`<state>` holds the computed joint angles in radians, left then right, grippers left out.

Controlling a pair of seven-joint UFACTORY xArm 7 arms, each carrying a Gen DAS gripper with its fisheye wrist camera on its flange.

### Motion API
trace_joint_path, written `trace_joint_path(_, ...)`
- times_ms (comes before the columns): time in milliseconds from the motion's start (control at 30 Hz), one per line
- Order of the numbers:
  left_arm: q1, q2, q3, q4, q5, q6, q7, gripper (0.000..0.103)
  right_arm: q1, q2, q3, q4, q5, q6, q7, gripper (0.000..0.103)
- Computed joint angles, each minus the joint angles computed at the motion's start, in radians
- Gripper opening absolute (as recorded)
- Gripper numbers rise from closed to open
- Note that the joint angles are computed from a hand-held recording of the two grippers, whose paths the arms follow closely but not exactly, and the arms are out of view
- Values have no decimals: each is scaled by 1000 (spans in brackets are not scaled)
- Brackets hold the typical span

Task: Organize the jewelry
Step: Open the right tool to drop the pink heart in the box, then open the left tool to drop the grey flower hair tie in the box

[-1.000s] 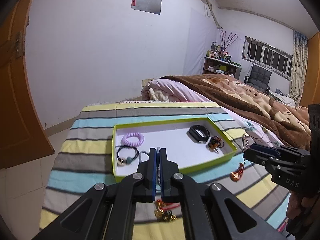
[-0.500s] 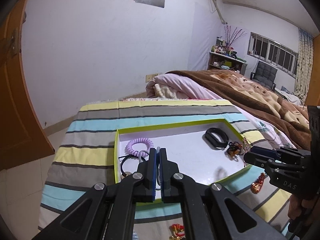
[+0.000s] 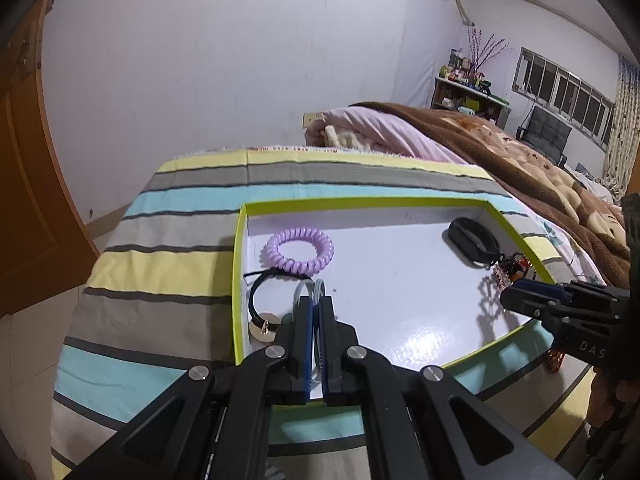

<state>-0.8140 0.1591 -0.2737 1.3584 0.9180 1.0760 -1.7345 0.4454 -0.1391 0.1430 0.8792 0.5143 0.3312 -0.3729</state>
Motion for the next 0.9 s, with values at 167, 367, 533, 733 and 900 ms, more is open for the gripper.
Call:
trace_joint_path(167,7,4,3,-11,-12,-22,-9,3,-7,5,7,6,-41,2,25,27)
trace_joint_path(367,-6,12,3,1,-8,-4,-5,3,-1,0,2,-2,-29,-6,16,38)
trace_joint_path(533,-16,5,-1,-1,-6,17,-18,3,13,-21,-5,-17,3,-13,-17,41)
trace_joint_path(733,-47,7,-18,29,8,97,-29,3,42,-78,-23,-52,44,-24,-53,41)
trace_joint_path(900,-97,13,-36,75,35,195,-45,3,74,-156,-43,-104,66,-35,-68,41)
